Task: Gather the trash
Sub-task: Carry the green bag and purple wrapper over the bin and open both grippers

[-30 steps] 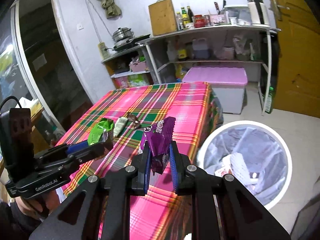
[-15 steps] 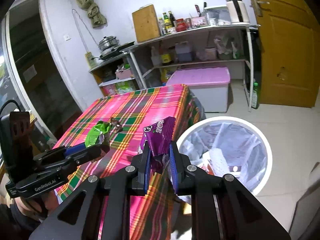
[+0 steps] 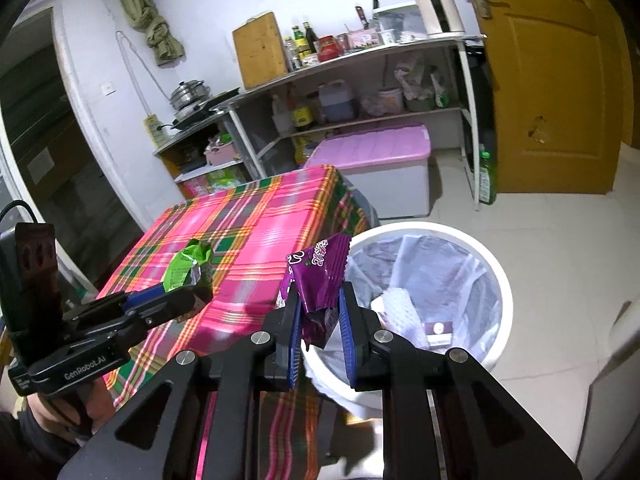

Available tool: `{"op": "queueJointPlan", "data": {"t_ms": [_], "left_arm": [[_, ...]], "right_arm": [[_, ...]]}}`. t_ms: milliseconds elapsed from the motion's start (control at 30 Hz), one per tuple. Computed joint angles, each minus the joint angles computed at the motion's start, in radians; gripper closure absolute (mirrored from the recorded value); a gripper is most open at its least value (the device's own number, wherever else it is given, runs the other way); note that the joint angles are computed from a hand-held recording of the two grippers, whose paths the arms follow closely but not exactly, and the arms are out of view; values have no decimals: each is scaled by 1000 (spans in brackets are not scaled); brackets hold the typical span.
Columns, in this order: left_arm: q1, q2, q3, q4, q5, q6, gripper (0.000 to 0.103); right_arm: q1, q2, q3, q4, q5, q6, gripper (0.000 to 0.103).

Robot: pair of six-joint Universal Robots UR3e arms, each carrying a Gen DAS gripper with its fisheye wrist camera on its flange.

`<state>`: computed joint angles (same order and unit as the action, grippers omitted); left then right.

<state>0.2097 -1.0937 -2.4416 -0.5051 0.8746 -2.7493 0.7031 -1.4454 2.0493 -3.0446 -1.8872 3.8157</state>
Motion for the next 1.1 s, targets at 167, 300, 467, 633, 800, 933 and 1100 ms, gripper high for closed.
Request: {"op": "queueJointPlan", "data": {"t_ms": [167, 300, 467, 633, 800, 933, 1100], "left_arm": [[-70, -133, 31, 118, 40, -46, 75], [-137, -231, 59, 201, 78, -81, 75], [-203, -342, 104, 264, 113, -106, 75], [-260, -454, 156, 309, 145, -128, 75], [-303, -556, 216, 332, 174, -149, 74], [-328, -631, 279, 331, 194, -161, 74], [-361, -701, 334, 338, 218, -184, 73]], "right_arm": [[-27, -16, 40, -13, 8, 12, 85], [-57, -25, 81, -33, 26, 16, 85], [-95, -29, 129, -53, 57, 21, 85], [-127, -39, 172, -63, 78, 28, 85], [-168, -43, 206, -73, 105, 18, 85], [-198, -27, 215, -83, 132, 2, 85], [-234, 1, 223, -104, 167, -11, 82]]}}
